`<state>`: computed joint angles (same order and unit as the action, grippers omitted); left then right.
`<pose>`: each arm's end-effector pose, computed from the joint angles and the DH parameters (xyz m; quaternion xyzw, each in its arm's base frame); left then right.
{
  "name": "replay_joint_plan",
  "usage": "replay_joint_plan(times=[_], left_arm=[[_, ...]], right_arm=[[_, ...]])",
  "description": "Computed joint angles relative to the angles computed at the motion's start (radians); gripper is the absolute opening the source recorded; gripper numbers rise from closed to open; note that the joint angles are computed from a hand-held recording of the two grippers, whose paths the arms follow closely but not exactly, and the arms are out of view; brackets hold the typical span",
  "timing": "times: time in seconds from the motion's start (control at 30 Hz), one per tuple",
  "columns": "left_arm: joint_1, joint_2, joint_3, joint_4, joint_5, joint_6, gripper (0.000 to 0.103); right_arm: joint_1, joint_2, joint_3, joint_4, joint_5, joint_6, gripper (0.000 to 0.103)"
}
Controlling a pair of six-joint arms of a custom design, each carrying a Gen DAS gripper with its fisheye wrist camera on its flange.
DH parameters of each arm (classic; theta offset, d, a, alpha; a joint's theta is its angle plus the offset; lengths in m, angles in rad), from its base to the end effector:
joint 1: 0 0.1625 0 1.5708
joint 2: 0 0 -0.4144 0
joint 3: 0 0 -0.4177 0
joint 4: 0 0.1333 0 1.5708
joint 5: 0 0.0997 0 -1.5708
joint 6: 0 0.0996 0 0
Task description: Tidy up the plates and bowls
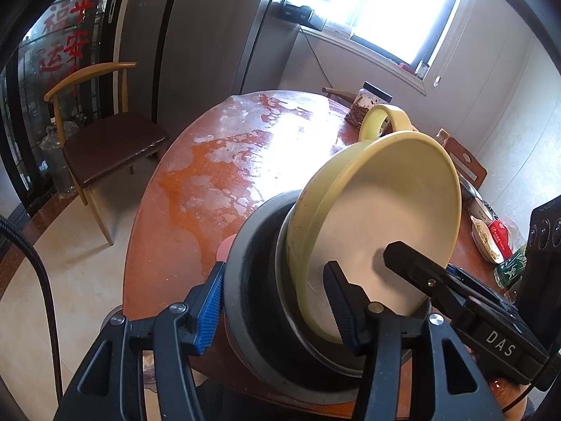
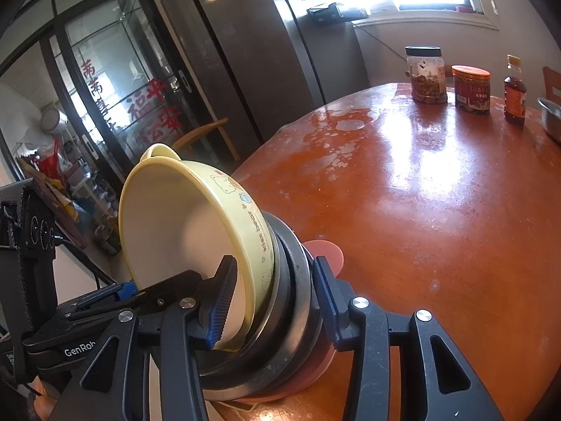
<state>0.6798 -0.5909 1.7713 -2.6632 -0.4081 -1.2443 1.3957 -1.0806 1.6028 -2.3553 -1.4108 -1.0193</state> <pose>-0.3245 -0.5513 -0.0410 -0.1229 0.8262 -0.4629 0.2967 0.0286 -0.6945 0.2506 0.4144 -0.8972 0.1523 0.0078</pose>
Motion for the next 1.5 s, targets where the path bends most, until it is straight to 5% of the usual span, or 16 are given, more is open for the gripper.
replay_joint_plan(times=[0.4,0.63,0.9,1.13,1.3,1.5], left_arm=[[-0.032,-0.023,0.025,0.012,0.042,-0.022,0.060],[-0.062,-0.057,0.034,0.168,0.081,-0.156,0.065],[-0.105,-0.118,0.037,0.545,0.114,-0.462,0.069],[-0.110,-0.156,0.000,0.962,0.072,-0.776,0.070],[-0.094,-0.164,0.013,0.999,0.041,-0.809,0.070],[-0.051,-0.179,0.079,0.813,0.013,-0.697,0.070]], right_arm=[[-0.009,-0.029,0.007,-0.001,0.032,0.006,0.054],[-0.016,-0.055,0.014,0.002,0.056,0.000,0.056],[-0.031,-0.093,0.024,-0.001,0.080,0.004,0.064],[-0.052,-0.121,0.043,-0.050,0.081,-0.011,0.067],[-0.073,-0.125,0.048,-0.063,0.062,-0.014,0.067],[-0.086,-0.126,0.062,-0.068,0.018,-0.035,0.067]])
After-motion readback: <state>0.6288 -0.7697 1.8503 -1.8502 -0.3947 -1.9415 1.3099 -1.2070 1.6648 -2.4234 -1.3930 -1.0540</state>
